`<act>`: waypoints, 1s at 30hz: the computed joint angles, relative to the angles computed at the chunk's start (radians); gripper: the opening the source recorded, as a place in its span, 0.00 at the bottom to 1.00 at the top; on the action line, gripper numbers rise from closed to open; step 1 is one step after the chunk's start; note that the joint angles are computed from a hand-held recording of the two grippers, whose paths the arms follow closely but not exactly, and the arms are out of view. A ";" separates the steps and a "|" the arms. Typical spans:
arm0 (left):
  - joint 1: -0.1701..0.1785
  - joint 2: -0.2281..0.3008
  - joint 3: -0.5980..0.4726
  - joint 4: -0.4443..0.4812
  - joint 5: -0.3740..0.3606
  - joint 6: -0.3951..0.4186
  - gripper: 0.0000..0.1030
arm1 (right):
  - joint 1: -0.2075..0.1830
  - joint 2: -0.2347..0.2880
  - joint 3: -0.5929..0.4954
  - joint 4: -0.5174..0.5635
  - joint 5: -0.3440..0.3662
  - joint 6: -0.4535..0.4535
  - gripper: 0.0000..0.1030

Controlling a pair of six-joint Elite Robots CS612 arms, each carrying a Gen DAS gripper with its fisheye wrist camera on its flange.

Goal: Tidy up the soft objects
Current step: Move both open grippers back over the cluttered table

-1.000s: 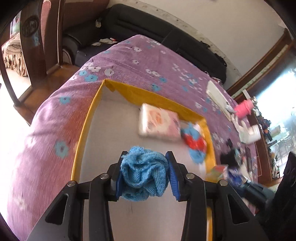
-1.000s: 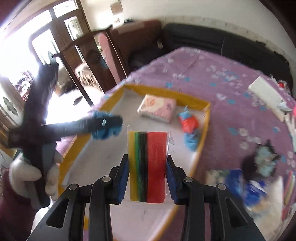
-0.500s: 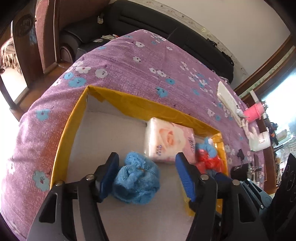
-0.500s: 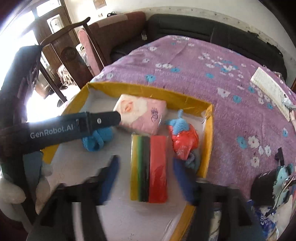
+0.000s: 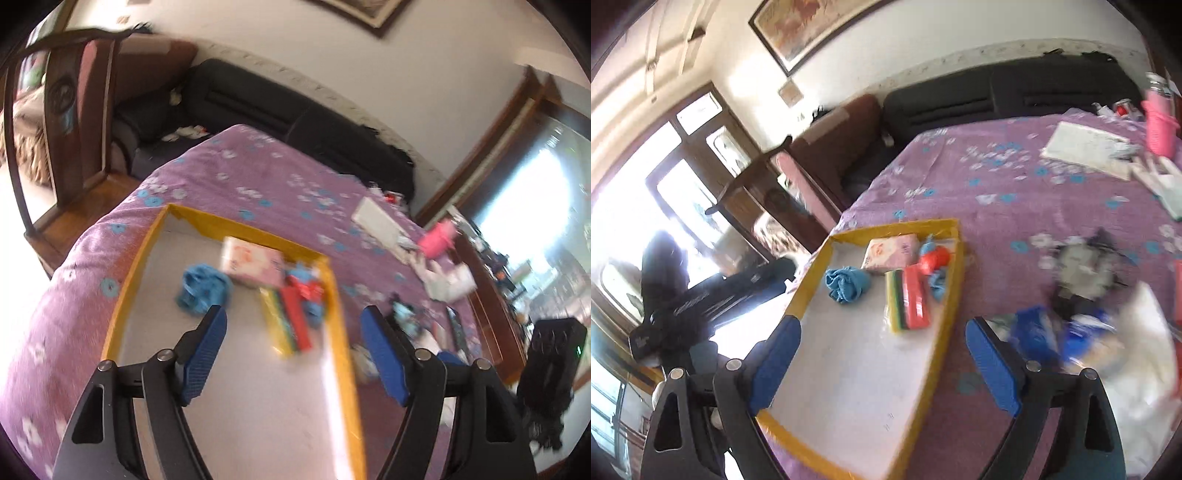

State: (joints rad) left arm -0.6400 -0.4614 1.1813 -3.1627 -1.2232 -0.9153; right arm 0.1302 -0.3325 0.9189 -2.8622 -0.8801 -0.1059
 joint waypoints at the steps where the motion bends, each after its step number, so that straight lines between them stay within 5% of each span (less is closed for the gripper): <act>1: -0.013 -0.009 0.011 -0.017 0.007 0.014 0.72 | -0.012 -0.023 0.045 -0.054 -0.014 0.004 0.91; 12: -0.138 -0.087 0.080 -0.217 0.111 0.158 0.81 | -0.178 -0.253 0.422 -0.502 -0.059 0.074 0.91; 17: -0.184 -0.132 0.080 -0.214 0.254 0.331 0.91 | -0.243 -0.364 0.519 -0.641 -0.190 0.109 0.95; 21: -0.200 -0.120 0.009 -0.154 0.356 0.454 0.98 | -0.262 -0.445 0.528 -0.649 -0.398 0.077 0.99; 25: -0.177 -0.075 -0.060 -0.057 0.250 0.403 0.99 | -0.274 -0.459 0.484 -0.565 -0.484 0.070 1.00; 30: -0.136 0.048 -0.230 0.159 0.081 0.281 0.99 | -0.270 -0.379 0.434 -0.427 -0.437 0.070 1.00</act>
